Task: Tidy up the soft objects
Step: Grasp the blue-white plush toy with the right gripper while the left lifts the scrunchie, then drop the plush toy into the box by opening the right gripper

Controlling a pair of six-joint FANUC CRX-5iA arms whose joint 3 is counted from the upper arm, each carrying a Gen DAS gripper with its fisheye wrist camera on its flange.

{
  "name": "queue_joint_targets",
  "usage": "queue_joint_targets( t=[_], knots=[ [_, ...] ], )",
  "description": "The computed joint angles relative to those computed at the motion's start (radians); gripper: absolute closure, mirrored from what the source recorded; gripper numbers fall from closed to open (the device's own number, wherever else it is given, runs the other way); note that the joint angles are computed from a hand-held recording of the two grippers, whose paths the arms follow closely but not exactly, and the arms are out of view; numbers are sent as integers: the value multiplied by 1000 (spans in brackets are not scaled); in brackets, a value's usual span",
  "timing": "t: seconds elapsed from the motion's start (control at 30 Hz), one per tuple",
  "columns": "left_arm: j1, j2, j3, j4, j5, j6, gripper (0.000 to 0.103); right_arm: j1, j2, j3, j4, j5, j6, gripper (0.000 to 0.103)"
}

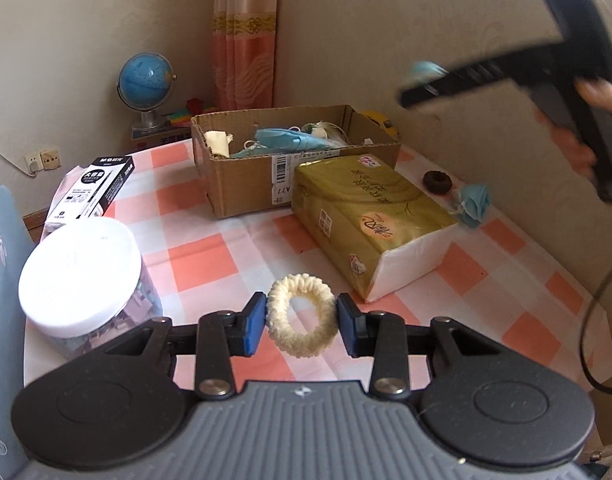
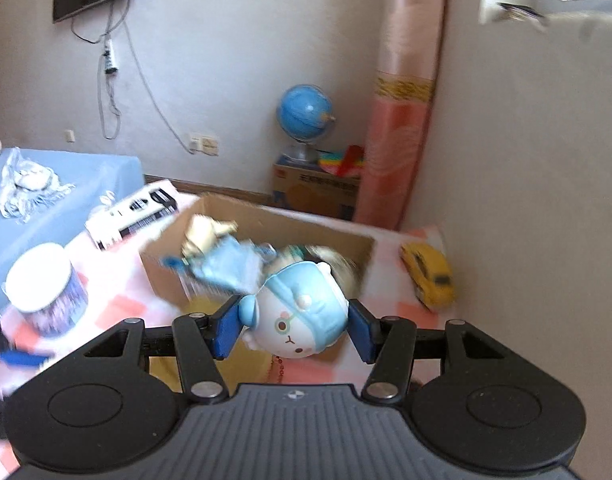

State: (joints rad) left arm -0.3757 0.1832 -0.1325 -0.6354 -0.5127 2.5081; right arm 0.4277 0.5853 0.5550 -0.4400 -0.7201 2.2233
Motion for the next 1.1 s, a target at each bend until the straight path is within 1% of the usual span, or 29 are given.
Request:
queue_joint_targets(
  t=[0.27, 0.37, 0.4, 0.43, 0.47, 0.5, 0.53, 0.63, 0.7, 0.77, 0.9, 1.1],
  knots=[
    [-34, -27, -9, -80, -48, 130, 66, 61, 178, 337, -28, -194, -21, 42],
    [-47, -33, -9, -103, -72, 166, 66, 87, 233, 414, -2, -223, -55, 40],
    [-51, -35, -10, -107, -81, 172, 66, 93, 244, 427, 1, -226, -55, 36],
    [-53, -36, -10, -110, -86, 177, 66, 97, 256, 442, 3, -237, -48, 26],
    [-54, -37, -11, -110, -90, 178, 66, 104, 261, 440, 22, -233, -52, 19],
    [-55, -37, -10, -111, -94, 179, 66, 110, 256, 422, 41, -215, -60, 9],
    [-56, -37, -10, -113, -98, 180, 66, 113, 246, 398, 49, -191, -58, 1],
    [-52, -38, -12, -102, -90, 167, 66, 101, 212, 337, 23, -162, -31, 0],
    [-50, -35, -9, -94, -88, 149, 66, 97, 187, 294, 27, -145, -26, 0],
    [-44, -33, -7, -81, -82, 127, 66, 97, 153, 233, 48, -108, -27, 0],
    [-27, -34, -6, -55, -69, 84, 66, 81, 96, 137, 35, -81, -2, 0],
    [5, -33, 5, 4, -52, -3, 66, 70, 10, -26, 60, -5, -34, 0]
  ],
)
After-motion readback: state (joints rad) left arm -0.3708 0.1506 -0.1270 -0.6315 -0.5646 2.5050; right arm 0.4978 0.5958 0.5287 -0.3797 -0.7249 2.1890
